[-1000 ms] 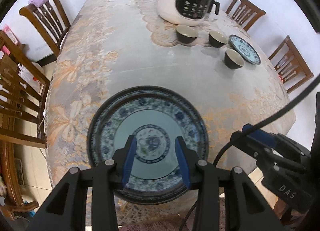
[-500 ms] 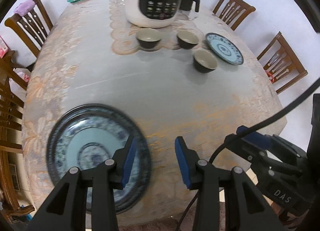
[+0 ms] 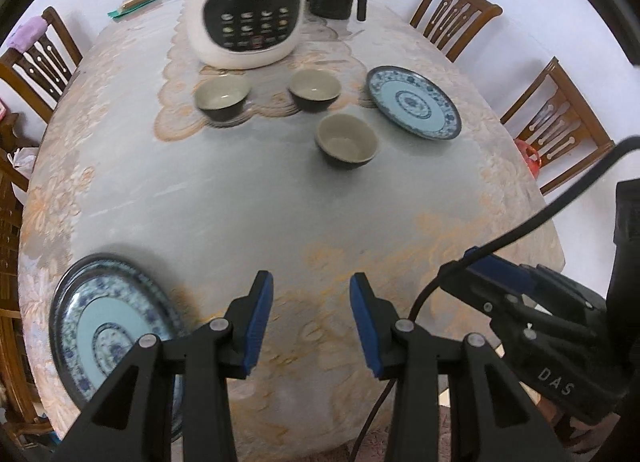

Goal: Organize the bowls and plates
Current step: 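Move both tools toward the medium plate beside the bowls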

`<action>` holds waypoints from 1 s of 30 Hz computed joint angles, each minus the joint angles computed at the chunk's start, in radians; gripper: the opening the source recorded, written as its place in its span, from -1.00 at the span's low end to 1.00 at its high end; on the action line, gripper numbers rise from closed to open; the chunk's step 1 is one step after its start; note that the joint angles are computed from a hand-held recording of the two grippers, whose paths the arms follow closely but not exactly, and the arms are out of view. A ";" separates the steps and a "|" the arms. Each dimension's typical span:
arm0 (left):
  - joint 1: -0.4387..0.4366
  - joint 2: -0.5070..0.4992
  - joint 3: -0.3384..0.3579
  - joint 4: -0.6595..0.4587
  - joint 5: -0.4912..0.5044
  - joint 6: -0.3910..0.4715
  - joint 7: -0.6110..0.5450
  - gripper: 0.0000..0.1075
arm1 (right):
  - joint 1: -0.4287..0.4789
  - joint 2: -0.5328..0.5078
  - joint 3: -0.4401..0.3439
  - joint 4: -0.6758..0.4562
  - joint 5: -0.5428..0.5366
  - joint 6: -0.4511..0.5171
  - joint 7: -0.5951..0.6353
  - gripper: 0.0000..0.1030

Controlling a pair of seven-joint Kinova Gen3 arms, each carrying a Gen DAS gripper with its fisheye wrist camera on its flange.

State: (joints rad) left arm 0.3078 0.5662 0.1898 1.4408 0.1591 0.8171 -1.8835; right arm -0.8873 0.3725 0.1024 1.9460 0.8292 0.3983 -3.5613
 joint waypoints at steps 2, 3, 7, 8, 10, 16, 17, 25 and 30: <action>0.026 0.012 -0.006 -0.019 -0.009 0.004 0.025 -0.23 | 0.014 -0.012 0.010 0.028 0.012 -0.028 0.000 -0.25; 0.040 0.019 -0.008 -0.031 -0.014 0.006 0.039 -0.23 | 0.022 -0.020 0.019 0.045 0.020 -0.045 0.000 -0.25; 0.098 0.053 -0.011 -0.084 -0.035 0.017 0.099 -0.23 | 0.062 -0.048 0.046 0.100 0.044 -0.097 0.019 -0.25; 0.111 0.061 -0.012 -0.098 -0.039 0.021 0.114 -0.23 | 0.076 -0.056 0.052 0.112 0.045 -0.111 0.031 -0.25; 0.138 0.078 -0.015 -0.127 -0.046 0.022 0.149 -0.23 | 0.104 -0.065 0.057 0.129 0.036 -0.133 0.064 -0.25; 0.203 0.143 -0.028 -0.234 -0.072 0.040 0.250 -0.23 | 0.209 -0.079 0.067 0.175 -0.050 -0.217 0.241 -0.25; 0.212 0.152 -0.031 -0.249 -0.077 0.042 0.265 -0.23 | 0.234 -0.079 0.063 0.180 -0.068 -0.232 0.275 -0.25; 0.277 0.256 -0.056 -0.436 -0.116 0.097 0.386 -0.23 | 0.436 -0.056 -0.027 0.189 -0.199 -0.291 0.514 -0.25; 0.309 0.334 -0.076 -0.579 -0.141 0.164 0.447 -0.23 | 0.567 -0.034 -0.106 0.172 -0.264 -0.299 0.647 -0.25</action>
State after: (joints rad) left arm 0.6171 0.9002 0.1140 0.8616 0.0181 0.9814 -1.4370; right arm -0.3206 0.3389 -0.0033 2.1180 0.5650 0.0989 -2.9143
